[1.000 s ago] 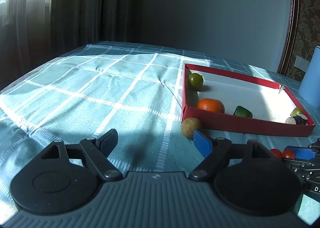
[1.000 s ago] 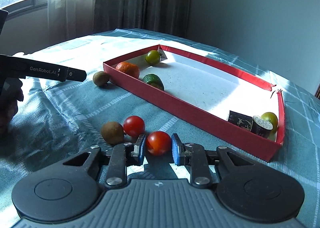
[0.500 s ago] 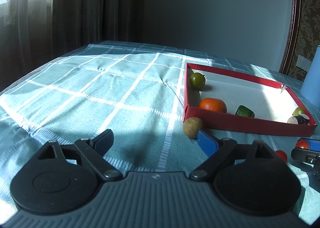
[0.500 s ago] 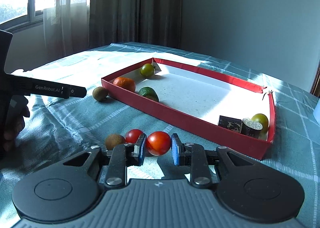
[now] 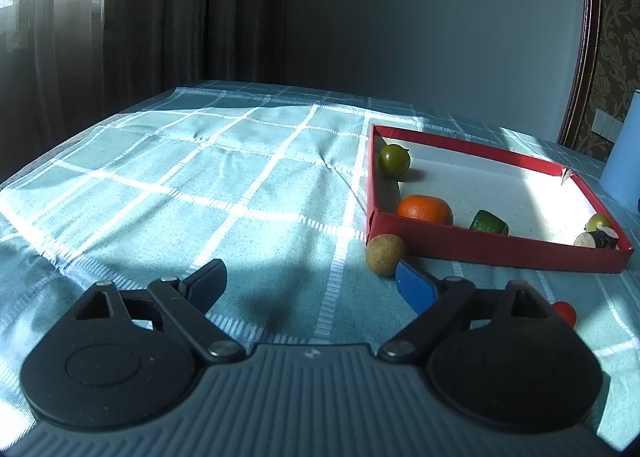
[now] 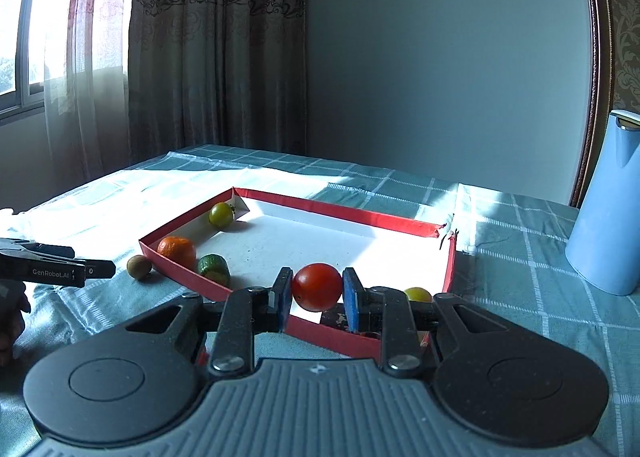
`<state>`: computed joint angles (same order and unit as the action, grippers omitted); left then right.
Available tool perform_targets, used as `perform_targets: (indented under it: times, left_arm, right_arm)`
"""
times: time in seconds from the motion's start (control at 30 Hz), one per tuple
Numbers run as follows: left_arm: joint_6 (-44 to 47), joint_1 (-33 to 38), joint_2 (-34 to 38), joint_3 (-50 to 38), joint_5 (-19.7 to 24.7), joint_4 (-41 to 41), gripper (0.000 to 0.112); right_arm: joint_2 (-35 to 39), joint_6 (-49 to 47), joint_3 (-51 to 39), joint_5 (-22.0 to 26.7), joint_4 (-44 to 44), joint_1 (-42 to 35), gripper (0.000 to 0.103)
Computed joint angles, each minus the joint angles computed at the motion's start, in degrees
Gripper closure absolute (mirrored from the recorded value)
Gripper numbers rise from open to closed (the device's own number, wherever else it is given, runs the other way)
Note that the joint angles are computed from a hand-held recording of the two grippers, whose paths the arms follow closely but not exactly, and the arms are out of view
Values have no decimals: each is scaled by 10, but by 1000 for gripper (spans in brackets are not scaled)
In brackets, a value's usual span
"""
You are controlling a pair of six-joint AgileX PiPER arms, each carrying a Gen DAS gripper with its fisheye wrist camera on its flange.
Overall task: Organize fruits
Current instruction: 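Carry the cherry tomato into the box and open the right gripper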
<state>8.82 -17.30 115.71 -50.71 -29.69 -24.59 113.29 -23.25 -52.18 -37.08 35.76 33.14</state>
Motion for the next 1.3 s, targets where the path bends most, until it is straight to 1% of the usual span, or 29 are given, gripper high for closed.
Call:
perform_targets:
  times: [0.1, 0.23, 0.33, 0.53, 0.63, 0.83, 0.87, 0.93, 1.0, 1.07, 1.1, 1.13, 1.17, 1.23, 1.3]
  left_arm:
    - [2, 0, 1, -2, 4, -1, 21]
    - [2, 1, 2, -3, 6, 0, 21]
    - [1, 0, 2, -3, 5, 0, 21]
    - [7, 0, 4, -6, 10, 0, 21]
    - [9, 0, 4, -6, 9, -2, 21]
    - [22, -3, 6, -11, 15, -15, 21]
    - [22, -3, 6, -11, 15, -15, 21]
    - [22, -2, 6, -12, 17, -14, 20]
    - [29, -3, 7, -12, 16, -21, 18]
    - [33, -5, 6, -11, 12, -27, 17]
    - [36, -6, 6, -10, 11, -30, 16]
    - [42, -6, 7, -12, 11, -36, 16]
    - [47, -7, 7, -13, 12, -41, 16]
    - [52, -6, 7, -14, 14, -46, 16]
    - [63, -7, 8, -17, 18, -57, 16]
  right_arm:
    - [8, -20, -42, 32, 8, -19, 77]
    - [58, -112, -127, 79, 78, -29, 77]
    - [93, -166, -171, 98, 124, -35, 77]
    - [124, -176, -207, 130, 142, -58, 77]
    - [131, -191, -217, 138, 154, -61, 77]
    - [155, -255, -244, 146, 216, -63, 78]
    - [156, -247, -242, 141, 206, -63, 78]
    - [156, -255, -244, 141, 215, -63, 77]
    - [152, -251, -239, 136, 220, -62, 72]
    - [143, -222, -223, 125, 203, -62, 61]
    - [132, -183, -204, 116, 175, -62, 59]
    - [120, -139, -183, 107, 142, -63, 53]
    - [109, -115, -164, 92, 128, -60, 45]
    - [82, -52, -110, 43, 90, -51, 38]
    - [57, 19, -56, 9, 39, -44, 35]
